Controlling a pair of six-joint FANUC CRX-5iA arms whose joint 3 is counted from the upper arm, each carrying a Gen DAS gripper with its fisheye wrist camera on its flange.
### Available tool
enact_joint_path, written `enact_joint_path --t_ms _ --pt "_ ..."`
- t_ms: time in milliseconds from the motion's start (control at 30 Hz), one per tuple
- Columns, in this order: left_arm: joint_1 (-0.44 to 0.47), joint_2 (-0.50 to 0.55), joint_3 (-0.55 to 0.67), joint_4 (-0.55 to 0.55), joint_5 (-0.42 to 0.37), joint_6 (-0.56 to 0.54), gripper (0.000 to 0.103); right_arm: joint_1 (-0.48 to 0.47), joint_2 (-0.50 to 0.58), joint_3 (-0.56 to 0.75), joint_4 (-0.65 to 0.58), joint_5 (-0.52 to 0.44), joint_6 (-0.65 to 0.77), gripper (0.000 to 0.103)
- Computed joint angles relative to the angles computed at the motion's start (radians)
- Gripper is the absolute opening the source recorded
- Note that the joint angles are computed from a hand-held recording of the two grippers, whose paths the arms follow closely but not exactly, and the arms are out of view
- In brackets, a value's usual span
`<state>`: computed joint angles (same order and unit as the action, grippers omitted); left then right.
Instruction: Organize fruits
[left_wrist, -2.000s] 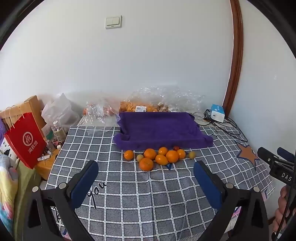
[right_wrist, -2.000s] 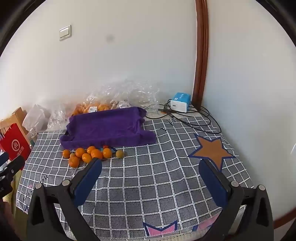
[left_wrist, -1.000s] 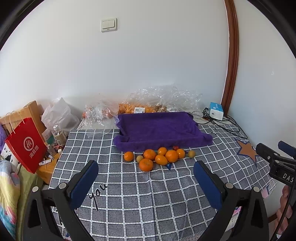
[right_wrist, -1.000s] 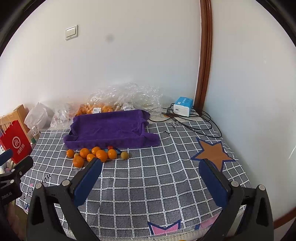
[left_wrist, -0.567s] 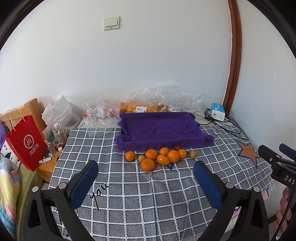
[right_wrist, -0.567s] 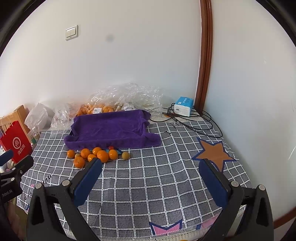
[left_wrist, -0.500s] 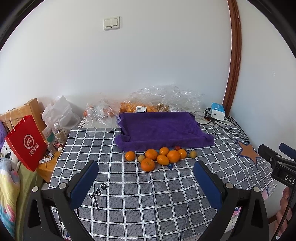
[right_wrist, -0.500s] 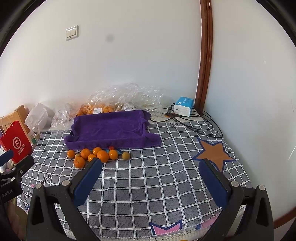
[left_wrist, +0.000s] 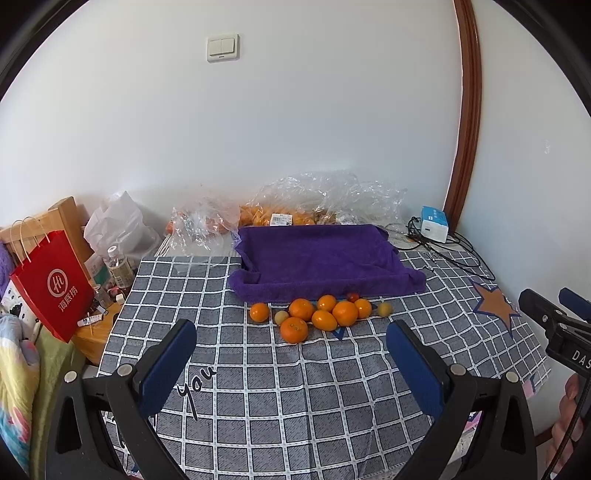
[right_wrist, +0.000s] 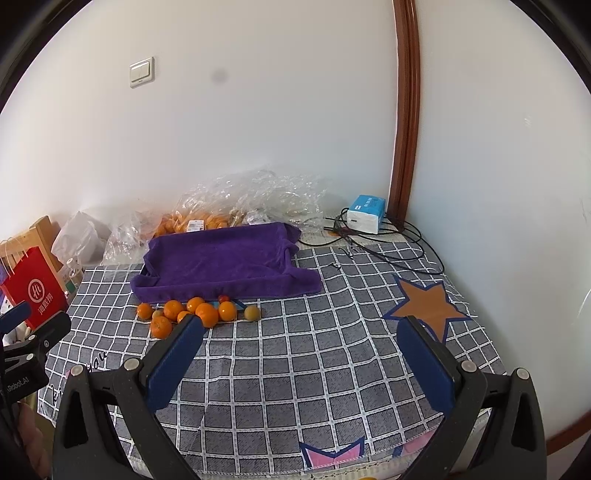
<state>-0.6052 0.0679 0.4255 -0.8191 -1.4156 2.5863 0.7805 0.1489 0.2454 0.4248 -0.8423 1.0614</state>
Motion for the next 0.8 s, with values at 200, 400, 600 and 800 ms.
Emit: enact_joint_path --t_ms 200,400,600,800 --pt "0.003 0.003 0.003 0.006 0.004 -0.004 0.103 0.002 -0.010 -0.015 0.018 0.006 -0.015 0.103" --pt "0.004 0.004 0.005 0.007 0.003 -0.005 0.103 0.003 -0.024 -0.030 0.019 0.017 -0.019 0.103" --pt "-0.005 -0.002 -0.007 0.001 -0.002 0.006 0.103 0.011 -0.026 -0.038 0.021 0.016 -0.017 0.103" --pt "-0.006 -0.012 -0.018 -0.002 -0.001 0.015 0.103 0.020 -0.028 -0.044 0.031 0.017 -0.016 0.103"
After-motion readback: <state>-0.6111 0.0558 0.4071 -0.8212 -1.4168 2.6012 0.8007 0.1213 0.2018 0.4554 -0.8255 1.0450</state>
